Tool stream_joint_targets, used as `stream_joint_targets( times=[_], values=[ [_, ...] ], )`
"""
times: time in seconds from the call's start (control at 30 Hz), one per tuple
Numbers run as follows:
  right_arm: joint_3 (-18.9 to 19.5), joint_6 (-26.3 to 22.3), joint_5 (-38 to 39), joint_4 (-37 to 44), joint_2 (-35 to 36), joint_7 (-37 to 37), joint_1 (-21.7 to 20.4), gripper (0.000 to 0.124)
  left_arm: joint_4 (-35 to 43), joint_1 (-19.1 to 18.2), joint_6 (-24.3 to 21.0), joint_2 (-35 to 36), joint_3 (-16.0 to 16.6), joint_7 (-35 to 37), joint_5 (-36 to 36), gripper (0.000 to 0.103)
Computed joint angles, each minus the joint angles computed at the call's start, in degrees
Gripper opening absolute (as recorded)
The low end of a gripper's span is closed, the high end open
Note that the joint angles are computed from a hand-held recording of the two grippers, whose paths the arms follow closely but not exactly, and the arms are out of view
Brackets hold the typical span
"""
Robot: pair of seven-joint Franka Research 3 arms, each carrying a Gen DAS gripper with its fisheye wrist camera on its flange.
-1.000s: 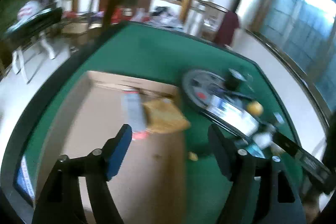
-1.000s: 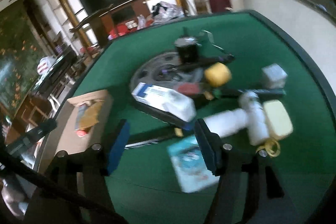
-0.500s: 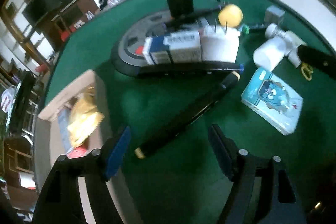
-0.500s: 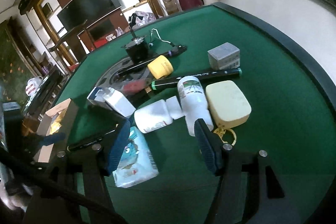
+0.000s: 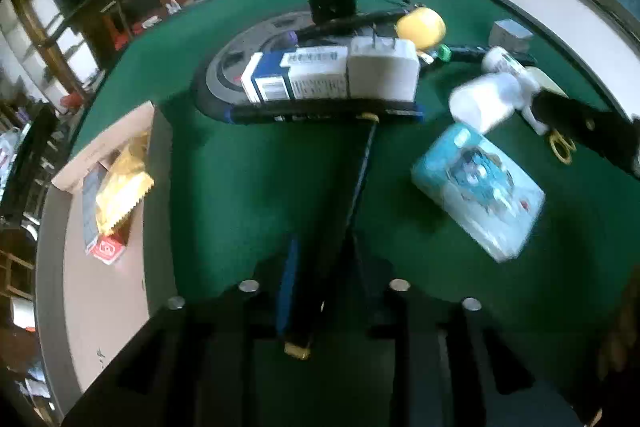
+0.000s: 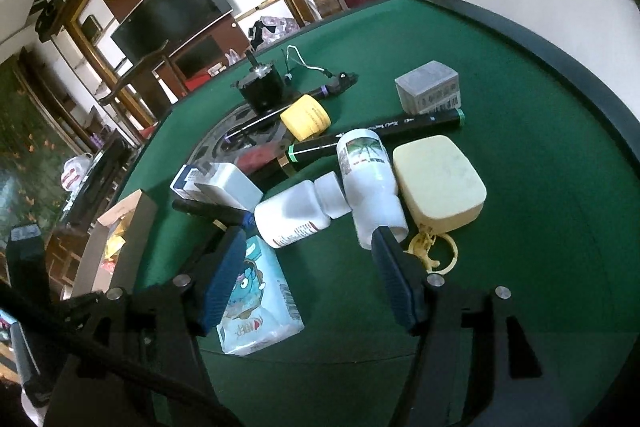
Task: Organize objects
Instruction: 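Grasp the blue cartoon snack bag with the right tool while the left tool grasps a black marker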
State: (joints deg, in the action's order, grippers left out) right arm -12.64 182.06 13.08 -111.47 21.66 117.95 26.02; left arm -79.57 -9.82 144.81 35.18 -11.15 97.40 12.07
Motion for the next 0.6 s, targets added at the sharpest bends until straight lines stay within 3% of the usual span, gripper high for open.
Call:
stream_joint_targets(
  times=[0.17, 0.27, 0.33, 0.47, 0.53, 0.6],
  values=[
    [-2.7, -1.5, -1.3, 0.7, 0.6, 1.6, 2.5, 0.064, 1.4, 1.4, 1.1, 1.5, -1.6, -1.6, -3.7, 0.027],
    [-1.4, -3.3, -2.5, 1.9, 1.2, 1.4, 1.2, 0.064, -1.0, 3.5, 3.1, 0.5, -3.5, 0.5, -7.1, 0.012],
    [-0.2, -4.3, -3.3, 2.6, 1.4, 1.0, 0.2, 0.064, -3.8, 5.7, 3.6, -1.1, -5.8, 2.6, -10.6, 0.011],
    [6.8, -4.7, -2.8, 3.3, 1.5, -3.7, -5.3, 0.064, -12.4, 10.5, 9.3, -6.3, -9.6, 6.8, -19.3, 0.011],
    [12.4, -6.3, -1.0, 4.6, 1.9, -9.1, -9.8, 0.064, -16.7, 13.6, 12.0, -9.0, -12.3, 10.2, -25.0, 0.012],
    [13.0, -8.0, -0.6, 5.5, 2.2, -11.3, -10.0, 0.064, -20.1, 16.1, 13.5, -11.5, -14.2, 13.7, -30.3, 0.012]
  ],
)
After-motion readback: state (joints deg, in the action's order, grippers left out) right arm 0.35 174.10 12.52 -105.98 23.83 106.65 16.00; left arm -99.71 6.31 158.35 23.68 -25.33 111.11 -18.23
